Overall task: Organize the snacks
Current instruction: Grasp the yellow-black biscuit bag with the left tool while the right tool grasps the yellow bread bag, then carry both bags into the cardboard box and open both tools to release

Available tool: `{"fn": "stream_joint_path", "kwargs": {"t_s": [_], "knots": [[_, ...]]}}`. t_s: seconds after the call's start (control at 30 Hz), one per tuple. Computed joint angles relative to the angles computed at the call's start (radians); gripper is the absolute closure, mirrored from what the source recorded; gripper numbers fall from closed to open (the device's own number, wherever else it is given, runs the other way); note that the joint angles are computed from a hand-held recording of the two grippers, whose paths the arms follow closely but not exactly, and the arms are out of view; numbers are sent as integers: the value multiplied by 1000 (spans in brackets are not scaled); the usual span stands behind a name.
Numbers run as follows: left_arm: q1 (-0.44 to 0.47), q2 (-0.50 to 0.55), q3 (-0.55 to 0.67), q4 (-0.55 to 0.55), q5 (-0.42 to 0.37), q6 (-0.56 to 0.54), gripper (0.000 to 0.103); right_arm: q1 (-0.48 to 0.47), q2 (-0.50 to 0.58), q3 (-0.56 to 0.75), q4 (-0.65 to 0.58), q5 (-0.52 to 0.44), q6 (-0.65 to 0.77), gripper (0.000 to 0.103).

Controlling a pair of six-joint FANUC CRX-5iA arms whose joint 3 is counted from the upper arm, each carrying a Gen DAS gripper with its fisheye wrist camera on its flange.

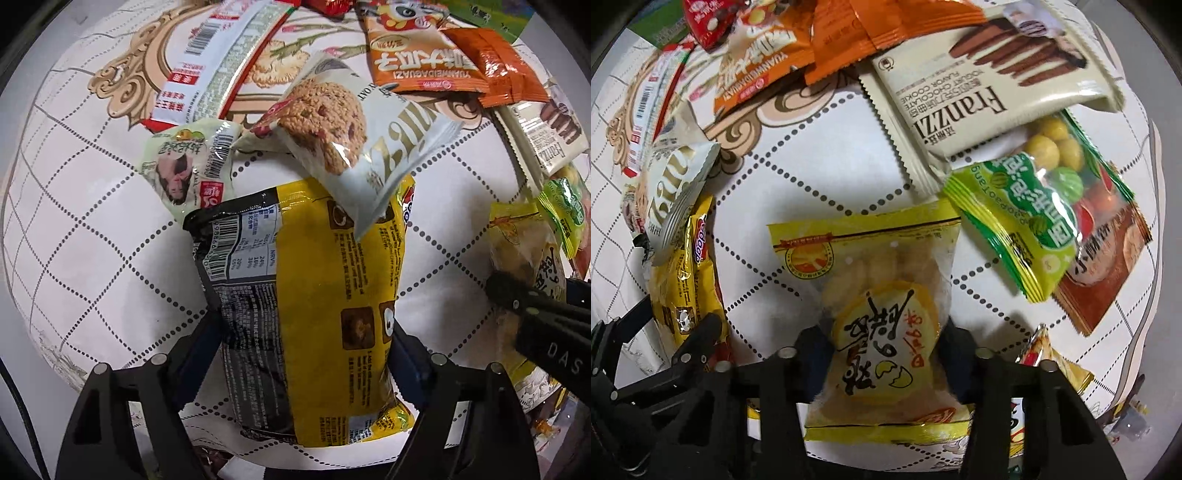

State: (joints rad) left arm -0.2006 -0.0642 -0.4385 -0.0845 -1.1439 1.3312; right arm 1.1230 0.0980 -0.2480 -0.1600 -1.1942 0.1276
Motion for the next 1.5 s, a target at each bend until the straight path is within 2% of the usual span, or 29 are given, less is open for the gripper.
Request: {"fn": "stream_joint_path", "kwargs": {"t_s": [0.03, 0.07, 0.13, 0.27, 0.4, 0.57, 0.7, 0.8, 0.87, 0.97, 1.0, 1.1, 1.23, 1.4, 1.5], "knots": [[5, -19, -17, -1, 9, -7, 21, 8, -6, -4, 5, 5, -17, 55], [13, -31, -13, 5, -17, -19, 21, 17, -8, -5, 8, 11, -32, 57], [31, -70, -45, 18, -6, -51, 28, 34, -11, -8, 17, 30, -67, 58], [61, -129, -63, 37, -52, -101, 32, 71, -50, -30, 45, 43, -132, 61], [123, -192, -94, 79, -99, -189, 34, 99, -91, -40, 77, 61, -214, 61], [247, -280, -110, 187, -165, -342, 34, 126, -140, -35, 153, 80, -309, 61], [308, -285, -47, 298, -229, -404, 34, 130, -185, -27, 245, 70, -352, 61], [272, -224, 73, 368, -242, -374, 34, 93, -252, -11, 306, 30, -341, 61], [200, -149, 185, 392, -229, -315, 34, 67, -293, 11, 343, -6, -318, 61], [123, -9, 371, 402, -212, -237, 34, -44, -290, 70, 373, -11, -201, 61], [89, 61, 444, 395, -187, -206, 34, -95, -273, 98, 380, -12, -145, 61], [26, 250, 678, 365, -212, -118, 34, -261, -183, 195, 354, 6, 33, 61], [-17, 525, 1021, 338, -322, -11, 34, -467, -26, 345, 252, 23, 260, 61], [-46, 832, 1425, 311, -492, 88, 34, -618, 173, 537, 139, -25, 475, 61], [-57, 1038, 1732, 312, -630, 130, 34, -670, 284, 634, 111, -50, 557, 61]]}}
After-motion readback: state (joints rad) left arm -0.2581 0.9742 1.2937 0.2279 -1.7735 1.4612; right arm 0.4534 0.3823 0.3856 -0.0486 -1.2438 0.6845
